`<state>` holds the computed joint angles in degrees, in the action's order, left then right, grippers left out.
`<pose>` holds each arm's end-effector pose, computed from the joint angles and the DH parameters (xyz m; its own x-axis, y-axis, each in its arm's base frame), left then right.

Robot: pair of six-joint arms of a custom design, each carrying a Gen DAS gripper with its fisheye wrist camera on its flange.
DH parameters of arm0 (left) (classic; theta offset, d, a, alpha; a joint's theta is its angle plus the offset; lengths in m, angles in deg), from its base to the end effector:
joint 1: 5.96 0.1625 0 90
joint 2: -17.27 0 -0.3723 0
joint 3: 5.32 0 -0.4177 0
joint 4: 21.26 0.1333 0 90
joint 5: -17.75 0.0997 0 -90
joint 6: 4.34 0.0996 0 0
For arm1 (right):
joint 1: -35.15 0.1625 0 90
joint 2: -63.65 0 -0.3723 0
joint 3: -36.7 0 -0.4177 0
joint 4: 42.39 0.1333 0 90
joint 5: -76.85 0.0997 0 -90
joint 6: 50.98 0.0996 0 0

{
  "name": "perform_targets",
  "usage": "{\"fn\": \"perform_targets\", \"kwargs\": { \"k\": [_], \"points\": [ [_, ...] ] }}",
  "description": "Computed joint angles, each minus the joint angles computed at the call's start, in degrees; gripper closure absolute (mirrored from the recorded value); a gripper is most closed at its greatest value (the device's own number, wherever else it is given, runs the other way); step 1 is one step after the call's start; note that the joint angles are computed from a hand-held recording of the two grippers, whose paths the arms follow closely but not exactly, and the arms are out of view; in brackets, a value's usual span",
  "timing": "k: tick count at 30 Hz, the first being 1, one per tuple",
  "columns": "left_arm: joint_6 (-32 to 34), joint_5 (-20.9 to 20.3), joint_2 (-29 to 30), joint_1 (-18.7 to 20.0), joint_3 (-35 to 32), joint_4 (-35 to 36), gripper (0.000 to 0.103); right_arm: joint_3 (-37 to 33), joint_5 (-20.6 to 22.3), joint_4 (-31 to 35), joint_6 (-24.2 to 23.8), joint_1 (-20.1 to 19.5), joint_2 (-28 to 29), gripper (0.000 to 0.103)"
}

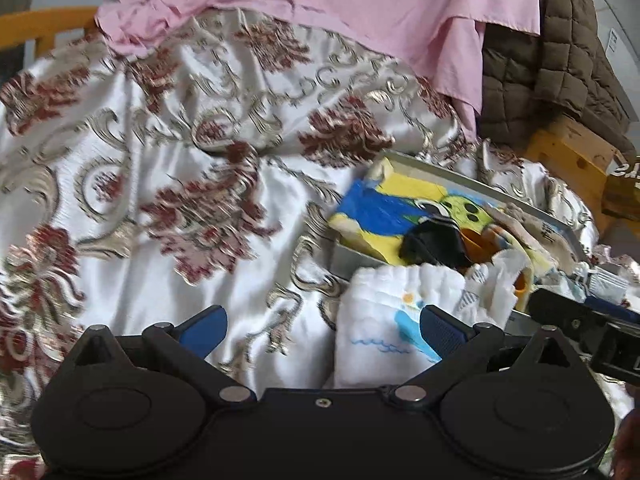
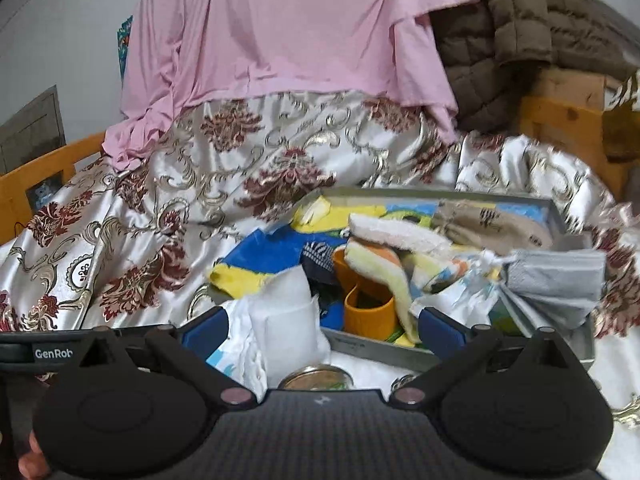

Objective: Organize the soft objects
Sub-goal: 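Grasp the blue-printed white towel with the left tool while the right tool grasps the white cloth, then lift the towel and white cloth and carry them over the tray, lowering them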

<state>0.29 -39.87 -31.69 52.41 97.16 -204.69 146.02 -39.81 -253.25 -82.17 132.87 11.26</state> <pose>-0.1679 -0.6285 0.1069 -0.8638 0.2026 -0.4612 0.4735 0.6388 -0.6063 0.1656 -0.5618 0.1578 -0.7733 0.0134 0.6339 -0.5372 0.5172 -0.6663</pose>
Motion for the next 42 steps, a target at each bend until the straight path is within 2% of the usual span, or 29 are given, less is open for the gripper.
{"fn": "perform_targets", "kwargs": {
  "k": [3,6,11,15,18,21,23,25,29,31,38,42],
  "points": [
    [-0.06,-3.49,-0.55,0.66,0.25,1.27,0.001,-0.33,1.54,3.07,2.70,-0.45,-1.00,0.000],
    [2.63,-6.61,-1.09,1.13,0.70,2.46,0.001,-1.33,2.41,5.42,4.59,-0.64,-1.25,0.000],
    [7.89,-8.12,-0.79,0.84,0.90,2.54,0.004,-4.09,1.71,12.49,6.28,-0.51,-0.96,0.004],
    [9.33,-9.54,-0.58,1.04,-0.01,4.75,0.009,-4.91,2.68,14.70,7.18,-0.61,-0.61,0.010],
    [9.50,-9.90,-0.49,1.24,-0.57,6.26,0.015,-5.91,0.74,15.45,7.52,-0.26,0.36,0.020],
    [8.87,-10.22,-0.66,1.45,-0.83,7.53,0.022,-6.13,0.53,15.19,7.95,-0.26,0.64,0.026],
    [8.44,-10.94,-0.88,1.70,-0.88,8.23,0.028,-6.46,-0.11,15.89,8.32,-0.27,0.84,0.033],
    [8.32,-10.81,-0.98,1.70,-0.87,8.67,0.033,-6.89,-1.32,16.36,8.40,-0.07,1.26,0.044],
    [8.46,-10.61,-1.11,1.60,-0.70,8.60,0.040,-7.11,-1.93,15.92,7.95,0.12,1.76,0.051],
    [8.26,-10.68,-1.18,1.62,-0.71,8.74,0.044,-7.18,-2.09,16.10,8.21,0.09,1.84,0.059],
    [7.81,-10.99,-1.40,1.74,-0.71,9.14,0.059,-7.05,-1.60,16.11,7.52,0.01,1.92,0.072],
    [7.15,-11.70,-1.77,1.96,-0.47,9.33,0.070,-6.81,-0.90,15.84,7.59,-0.14,1.82,0.077]
  ]
}}
